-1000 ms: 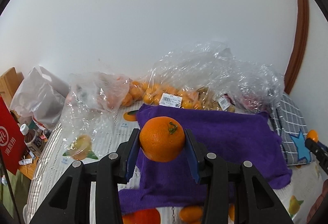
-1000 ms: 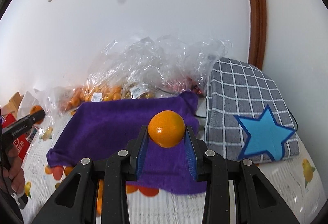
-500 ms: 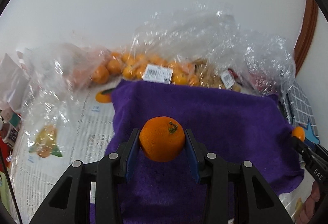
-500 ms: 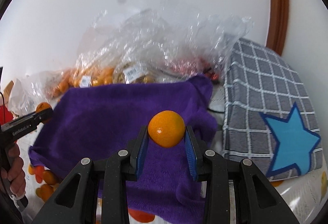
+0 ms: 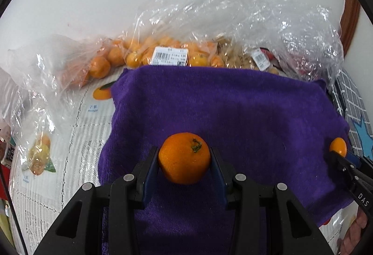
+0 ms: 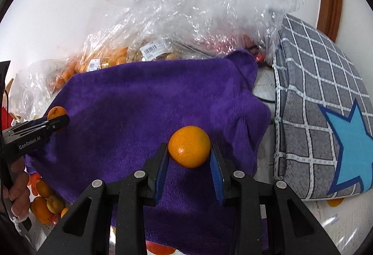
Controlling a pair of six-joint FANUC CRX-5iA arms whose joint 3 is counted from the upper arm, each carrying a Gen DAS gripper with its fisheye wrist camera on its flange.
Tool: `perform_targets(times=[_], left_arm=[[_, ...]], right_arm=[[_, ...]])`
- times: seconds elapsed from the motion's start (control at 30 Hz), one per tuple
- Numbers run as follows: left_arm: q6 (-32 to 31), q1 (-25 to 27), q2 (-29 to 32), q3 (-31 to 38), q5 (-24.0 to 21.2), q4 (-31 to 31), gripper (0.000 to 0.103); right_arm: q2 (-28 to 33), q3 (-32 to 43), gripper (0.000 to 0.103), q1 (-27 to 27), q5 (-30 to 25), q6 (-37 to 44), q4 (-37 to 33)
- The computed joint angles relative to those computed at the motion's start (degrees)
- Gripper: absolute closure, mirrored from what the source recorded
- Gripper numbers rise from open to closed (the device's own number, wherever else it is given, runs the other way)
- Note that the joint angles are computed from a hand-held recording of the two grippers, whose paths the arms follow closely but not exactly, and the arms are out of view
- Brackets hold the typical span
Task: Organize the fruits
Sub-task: 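Lift both held oranges and carry them over the purple towel, then open both grippers to set the oranges onto the purple towel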
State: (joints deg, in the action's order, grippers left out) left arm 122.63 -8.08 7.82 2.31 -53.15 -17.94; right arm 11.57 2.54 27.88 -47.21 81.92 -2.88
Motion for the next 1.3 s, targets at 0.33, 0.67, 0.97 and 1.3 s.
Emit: perform_targets(times=[0.33, 0.67, 0.97, 1.3], left_arm=[[2.7, -0.4, -3.1, -1.1, -0.9, -1.3, 0.049], [4.5, -3.4, -13.5, -6.6, 0.9, -3.9, 0.048], [7.9, -7.8, -20.9, -11.2, -1.2, -7.1, 0.051], [6.2, -3.5, -29.0, -22.0, 2.7, 0.0, 0.051]], right_arm=[[-3.4, -2.2, 0.038, 0.7, 1.1, -1.4, 0.2], [-12.6, -8.3, 0.038, 3.2, 3.3, -6.8, 4.4], [-20.2, -14.6, 0.038, 6.1, 1.6, -12.2, 9.2], [-25.4, -20.5, 0.044, 10.0, -1.3, -10.9, 7.4]])
